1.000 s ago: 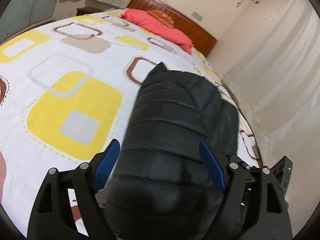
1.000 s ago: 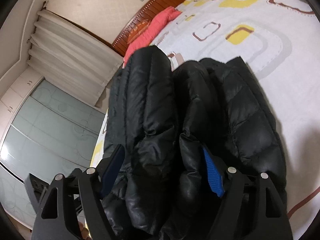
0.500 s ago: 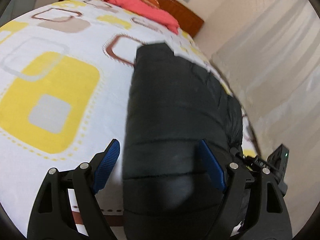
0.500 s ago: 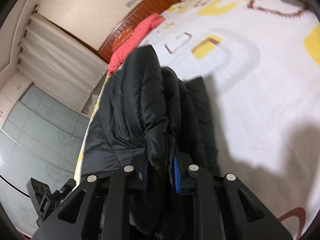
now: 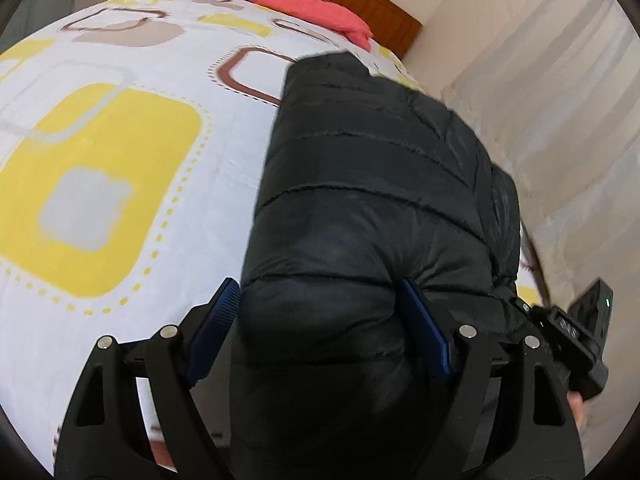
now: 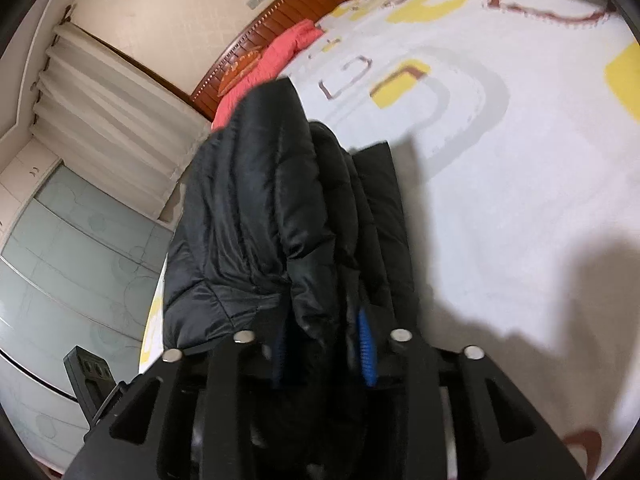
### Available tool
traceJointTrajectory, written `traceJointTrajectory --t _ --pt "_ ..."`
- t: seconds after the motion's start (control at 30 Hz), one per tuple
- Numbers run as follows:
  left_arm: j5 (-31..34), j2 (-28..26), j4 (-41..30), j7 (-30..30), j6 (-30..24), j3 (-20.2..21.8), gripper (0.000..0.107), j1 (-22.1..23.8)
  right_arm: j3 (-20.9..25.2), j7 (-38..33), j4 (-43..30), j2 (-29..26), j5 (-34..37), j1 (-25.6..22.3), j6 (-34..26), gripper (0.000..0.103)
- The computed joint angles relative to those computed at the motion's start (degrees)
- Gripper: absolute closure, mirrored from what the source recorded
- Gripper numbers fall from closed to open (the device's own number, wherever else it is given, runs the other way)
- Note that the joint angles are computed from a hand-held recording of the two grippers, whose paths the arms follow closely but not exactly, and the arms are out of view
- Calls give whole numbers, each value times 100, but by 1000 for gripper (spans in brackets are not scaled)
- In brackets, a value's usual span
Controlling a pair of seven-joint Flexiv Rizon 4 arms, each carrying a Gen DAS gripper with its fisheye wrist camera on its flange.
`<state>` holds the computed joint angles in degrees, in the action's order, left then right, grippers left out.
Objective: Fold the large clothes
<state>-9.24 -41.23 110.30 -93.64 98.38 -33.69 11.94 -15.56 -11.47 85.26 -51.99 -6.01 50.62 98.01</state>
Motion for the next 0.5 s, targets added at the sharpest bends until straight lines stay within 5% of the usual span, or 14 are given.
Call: traceJointTrajectory --t 0.1,0.27,0.37,0.43,0.47,0.5 --pt "32 89 281 -208 268 -227 26 259 -435 181 254 156 222 430 177 37" --pt "445 131 812 -763 668 -677 23 805 -1180 236 830 372 870 1365 558 27" --pt "726 -53 895 -1006 691 -913 20 1049 -807 25 943 485 967 1269 645 27" --pt "850 -84 852 -1090 623 -862 23 1019 -875 14 990 513 987 1383 288 39" --pt "917 -115 815 -1084 569 -885 28 1023 -762 106 1009 527 867 1302 95 61" --pt "943 -113 742 -1036 404 -854 41 975 -489 48 874 454 866 1061 48 66"
